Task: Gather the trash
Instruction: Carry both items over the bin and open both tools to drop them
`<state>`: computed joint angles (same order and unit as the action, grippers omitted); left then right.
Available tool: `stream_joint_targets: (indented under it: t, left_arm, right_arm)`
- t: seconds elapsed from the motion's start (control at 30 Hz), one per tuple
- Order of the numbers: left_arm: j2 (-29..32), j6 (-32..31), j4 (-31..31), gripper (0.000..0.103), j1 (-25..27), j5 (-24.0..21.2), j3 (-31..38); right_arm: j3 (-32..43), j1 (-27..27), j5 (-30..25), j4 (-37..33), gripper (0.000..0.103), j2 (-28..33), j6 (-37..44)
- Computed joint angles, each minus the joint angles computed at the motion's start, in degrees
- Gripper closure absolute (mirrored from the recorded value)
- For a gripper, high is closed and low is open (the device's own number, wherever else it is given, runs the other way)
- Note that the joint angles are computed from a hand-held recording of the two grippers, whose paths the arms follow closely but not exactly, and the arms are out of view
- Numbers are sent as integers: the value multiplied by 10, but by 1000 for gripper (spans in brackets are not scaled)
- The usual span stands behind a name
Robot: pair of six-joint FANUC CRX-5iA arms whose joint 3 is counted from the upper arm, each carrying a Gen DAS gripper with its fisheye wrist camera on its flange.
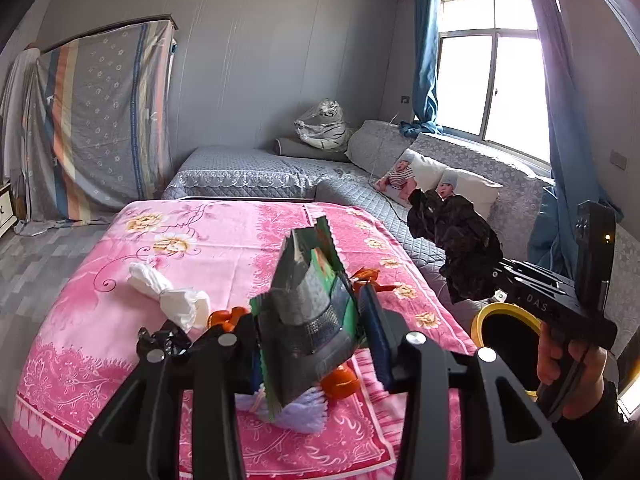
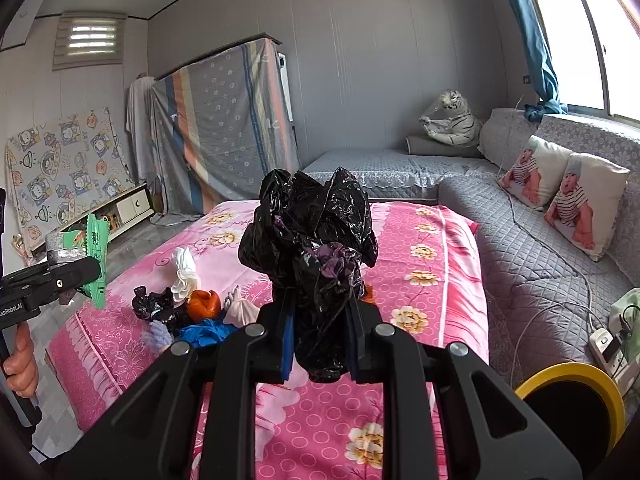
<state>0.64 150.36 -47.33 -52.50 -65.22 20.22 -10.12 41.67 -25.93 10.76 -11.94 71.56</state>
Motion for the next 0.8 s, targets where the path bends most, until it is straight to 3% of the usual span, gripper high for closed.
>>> stream_joint_targets:
  t: [0.37, 0.8]
  left_arm:
    - [90, -101, 84, 65, 34, 77, 93]
    - [234, -238, 224, 65, 63, 130, 239]
  right_arm:
    - [-52, -56, 24, 64, 84, -39, -79]
    - [-114, -134, 32, 145, 84, -77, -184]
